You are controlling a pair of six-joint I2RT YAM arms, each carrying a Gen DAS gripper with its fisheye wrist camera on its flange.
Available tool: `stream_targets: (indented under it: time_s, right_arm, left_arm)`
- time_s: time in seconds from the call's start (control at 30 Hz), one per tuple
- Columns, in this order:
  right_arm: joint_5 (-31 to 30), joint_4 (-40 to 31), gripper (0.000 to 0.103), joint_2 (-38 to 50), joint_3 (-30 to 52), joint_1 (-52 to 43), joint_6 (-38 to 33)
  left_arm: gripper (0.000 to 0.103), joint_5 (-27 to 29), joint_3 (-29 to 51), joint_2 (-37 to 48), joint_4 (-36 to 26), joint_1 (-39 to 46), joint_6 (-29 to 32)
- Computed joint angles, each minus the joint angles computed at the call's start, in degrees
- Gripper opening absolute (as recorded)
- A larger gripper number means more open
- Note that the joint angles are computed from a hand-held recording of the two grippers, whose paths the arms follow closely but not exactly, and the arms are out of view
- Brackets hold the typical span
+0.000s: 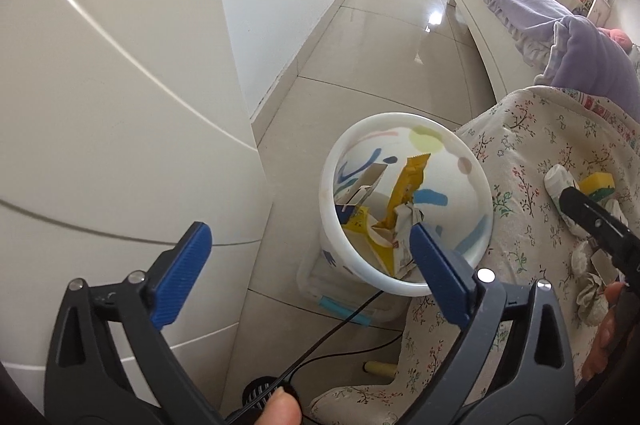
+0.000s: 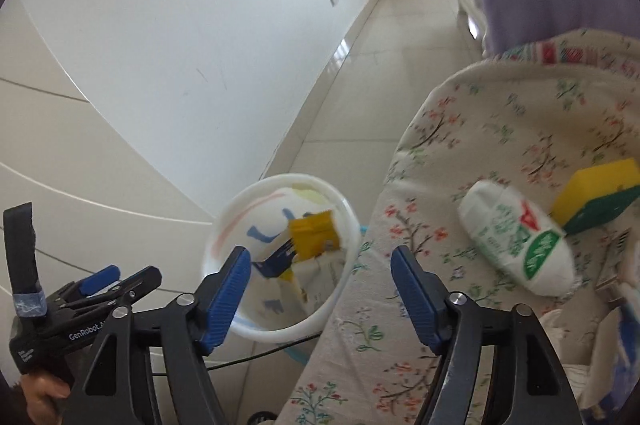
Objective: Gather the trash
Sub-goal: 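Drop the blue box and snack pouch into the wastebasket from both grippers, then grasp the orange carrot-shaped piece with the left gripper and lift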
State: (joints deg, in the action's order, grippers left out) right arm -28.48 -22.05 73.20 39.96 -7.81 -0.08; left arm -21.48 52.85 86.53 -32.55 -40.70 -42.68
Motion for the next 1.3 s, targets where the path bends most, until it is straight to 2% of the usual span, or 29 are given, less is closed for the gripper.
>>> stream_targets:
  time_s: [0.1, 0.4, 0.8, 0.97, 1.3]
  right_arm:
    - [0.3, -4.0, 0.074, -2.7, 0.5, -2.1, -2.8]
    - [-0.9, -11.3, 0.074, -3.2, 3.3, -12.1, -9.0]
    - [-2.2, -22.7, 0.075, -4.4, 7.1, -27.5, -22.0]
    - [-2.7, -26.5, 0.075, -2.7, 9.6, -35.1, -28.4]
    - [-3.5, -30.9, 0.076, 2.2, 13.9, -47.2, -38.9]
  left_arm:
    - [0.099, -0.3, 0.6, 0.0, -0.6, -0.8, 0.0]
    - [0.099, 2.3, 1.7, -0.6, -1.7, -3.1, -1.5]
    - [0.099, 3.5, 5.7, 2.8, -3.4, -8.8, -2.8]
    - [0.099, 4.0, 8.5, 5.2, -4.0, -11.4, -2.5]
    - [0.099, 9.5, 12.6, 11.0, -3.0, -17.1, -2.5]
